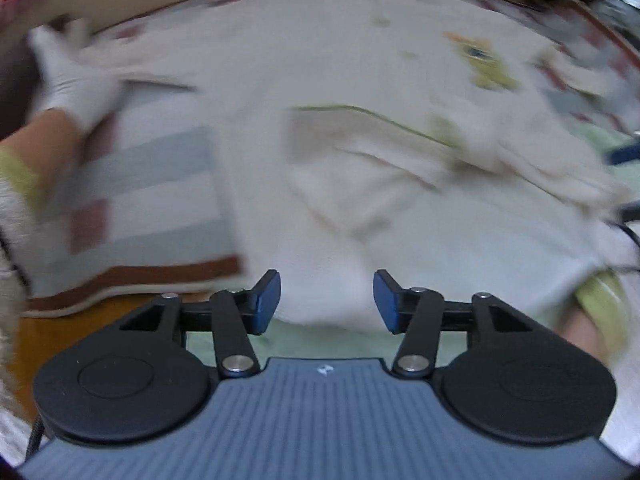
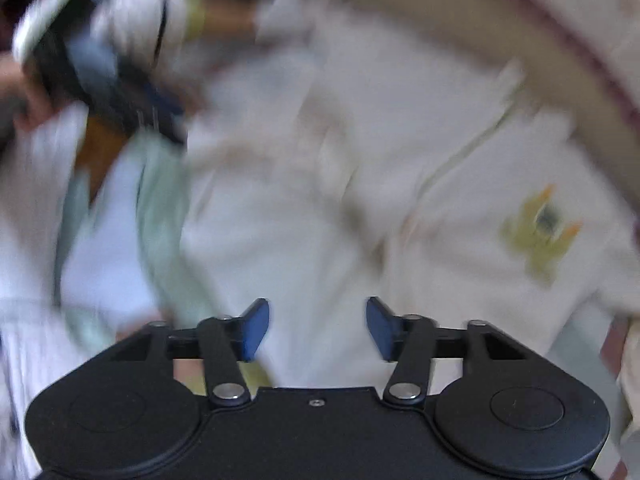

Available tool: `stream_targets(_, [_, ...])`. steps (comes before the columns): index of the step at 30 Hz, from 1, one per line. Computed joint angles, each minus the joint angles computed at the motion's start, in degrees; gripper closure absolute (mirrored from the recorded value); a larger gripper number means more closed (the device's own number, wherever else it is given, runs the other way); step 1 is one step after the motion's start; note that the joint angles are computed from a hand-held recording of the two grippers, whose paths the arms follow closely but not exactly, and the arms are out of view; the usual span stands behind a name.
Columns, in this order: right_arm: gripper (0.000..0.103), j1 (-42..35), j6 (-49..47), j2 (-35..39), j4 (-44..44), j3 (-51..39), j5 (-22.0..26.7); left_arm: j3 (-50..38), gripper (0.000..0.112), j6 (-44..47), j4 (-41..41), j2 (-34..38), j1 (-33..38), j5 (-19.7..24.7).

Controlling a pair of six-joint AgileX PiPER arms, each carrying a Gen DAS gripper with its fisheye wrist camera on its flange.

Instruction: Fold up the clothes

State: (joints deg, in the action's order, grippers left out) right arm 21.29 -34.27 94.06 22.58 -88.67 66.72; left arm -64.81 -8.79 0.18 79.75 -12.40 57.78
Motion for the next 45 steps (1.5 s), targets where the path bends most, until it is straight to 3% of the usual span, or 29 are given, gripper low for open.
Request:
stream_targets(3, [0.043,-3.77,-0.69,4.66,16.61,-0.43,-2.17,-0.85,0.057,3.86,-5.30,3.94,1.73,-0.69])
stream_targets(4, [0.043,-3.30,-0.18,6.67,20.58,0.20,-3.59,-0.32,0.047,7.25,-7.52,5.20,1.75,-1.87])
stream_targets(7, [0.043,0.55,-0.22,13.01,27.06,0.84,-6.52,-0.45,0.042,5.15,-1.40,10.57,-3.04,-3.61])
stream_targets(8, [0.043,2.13,-0.34,15.29,28.17,0.54,-7.23,0.28,0.046,3.91,2.05,11.33,-4.29,-5.30])
stream_targets(9, [0.043,3.65,-0.46,17.73,29.31,-0.06,-7.78,1.26,0.058,2.35,6.21,11.44,-5.63,-6.58])
stream_targets(10, [0.043,5.04,0.72,19.53,29.01,-0.89,-8.22,1.95,0.102,-0.03,11.23,11.46,-7.42,-6.38])
stream_targets(11, [0.043,6.39,2.81,20.81,27.67,-1.54,-9.13,2.24,0.109,-0.12,14.14,11.45,-8.18,-5.74])
stream_targets(14, [0.042,8.82,6.76,23.10,25.32,-2.26,-10.50,3.84,0.110,4.21,9.33,6.49,-5.94,-4.86])
stream_targets(19, [0.041,8.71,-0.46,27.05,38.44,-0.37,-1.98,3.72,0.110,10.85,4.46,-0.58,-2.39,0.46])
stream_targets(22, [0.052,9.75,-0.74,28.93,44.73,3.76,1.47,3.35,0.110,12.26,5.46,-2.70,-2.47,2.89])
stream_targets(27, [0.052,15.24,0.25,24.09,38.41,6.85,-2.93,4.29,0.110,18.04,3.41,-4.75,-1.73,8.30])
stream_targets(30, [0.052,14.58,2.40,20.98,39.20,9.45,-4.96,4.84,0.108,15.99,2.85,-3.52,-1.94,10.48])
stream_targets(33, [0.052,12.24,4.21,13.37,37.54,14.00,-9.00,2.09,0.097,18.53,-5.97,-4.77,2.14,11.85])
stream_targets(38, [0.049,-0.43,3.16,-3.65,37.38,27.70,-13.99,-3.17,0.058,15.64,-4.53,-4.02,-0.61,4.77])
stream_targets(40, [0.049,-6.12,7.99,-8.34,30.73,28.33,-14.18,-6.09,0.058,14.16,-2.97,0.63,-1.25,1.14])
stream_targets(42, [0.049,-9.96,14.48,-11.35,20.64,26.07,-12.91,-10.56,0.058,15.87,-6.75,6.60,-1.14,-0.90])
stream_targets(45, [0.049,-13.09,20.99,-10.27,6.05,19.46,-7.99,-17.09,0.058,16.58,-11.35,15.27,-3.28,-4.86])
